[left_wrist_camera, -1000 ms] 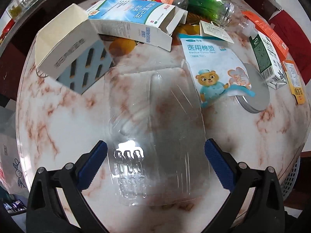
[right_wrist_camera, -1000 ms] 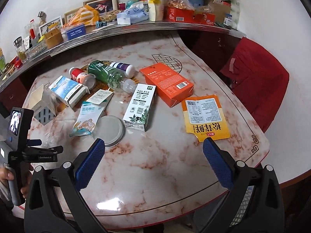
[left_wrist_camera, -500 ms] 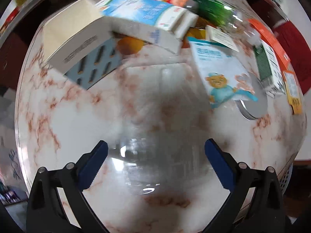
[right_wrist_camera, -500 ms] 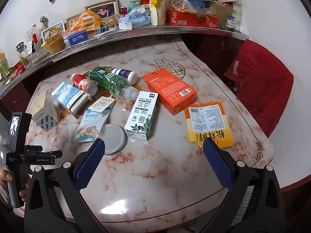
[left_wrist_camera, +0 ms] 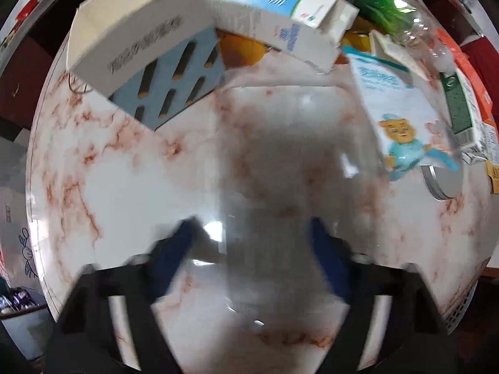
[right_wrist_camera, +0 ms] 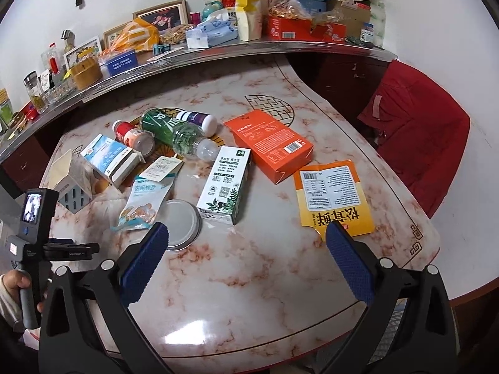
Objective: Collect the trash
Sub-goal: 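Lower the left gripper onto the clear plastic tray and close it, then grasp the white-green milk carton with the right gripper while the left gripper holds the tray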
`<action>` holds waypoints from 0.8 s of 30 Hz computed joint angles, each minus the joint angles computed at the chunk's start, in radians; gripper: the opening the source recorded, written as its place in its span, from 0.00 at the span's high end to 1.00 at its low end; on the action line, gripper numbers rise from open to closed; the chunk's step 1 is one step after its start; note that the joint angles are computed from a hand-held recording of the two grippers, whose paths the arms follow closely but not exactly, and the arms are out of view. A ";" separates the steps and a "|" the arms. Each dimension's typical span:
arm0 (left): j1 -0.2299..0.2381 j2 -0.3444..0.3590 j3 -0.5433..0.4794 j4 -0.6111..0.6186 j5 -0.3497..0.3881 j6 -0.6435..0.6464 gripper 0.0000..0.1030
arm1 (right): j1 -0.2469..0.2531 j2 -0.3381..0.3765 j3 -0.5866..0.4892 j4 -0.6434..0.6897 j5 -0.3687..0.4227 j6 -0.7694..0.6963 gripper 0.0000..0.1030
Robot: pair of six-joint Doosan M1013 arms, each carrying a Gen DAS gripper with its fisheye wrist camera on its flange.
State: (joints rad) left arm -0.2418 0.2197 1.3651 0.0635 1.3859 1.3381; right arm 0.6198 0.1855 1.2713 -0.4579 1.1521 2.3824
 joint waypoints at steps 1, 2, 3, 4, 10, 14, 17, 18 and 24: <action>-0.002 0.001 -0.007 0.001 0.007 0.006 0.52 | 0.000 0.001 -0.001 -0.002 0.000 0.002 0.06; 0.000 0.006 -0.015 -0.005 0.018 0.006 0.52 | -0.001 0.002 -0.001 -0.002 0.000 0.003 0.06; 0.001 0.007 -0.018 -0.007 0.021 0.004 0.53 | -0.002 0.001 0.000 -0.001 -0.002 0.002 0.06; 0.000 0.009 -0.023 -0.009 0.024 0.005 0.53 | -0.002 0.001 0.000 0.000 -0.002 0.001 0.06; 0.030 -0.018 0.007 -0.053 -0.012 0.029 0.55 | -0.001 0.006 -0.003 -0.011 0.003 -0.008 0.06; 0.007 -0.069 0.032 -0.068 -0.036 0.035 0.55 | -0.009 0.022 -0.011 -0.002 0.015 -0.012 0.06; -0.003 -0.106 0.039 -0.064 -0.060 0.062 0.55 | -0.014 0.043 -0.030 -0.006 0.013 -0.015 0.06; -0.004 -0.116 0.041 -0.068 -0.067 0.067 0.55 | -0.014 0.055 -0.041 -0.014 0.009 -0.020 0.06; -0.037 -0.162 0.039 -0.012 -0.120 0.044 0.55 | -0.029 0.151 -0.134 -0.004 0.053 -0.066 0.06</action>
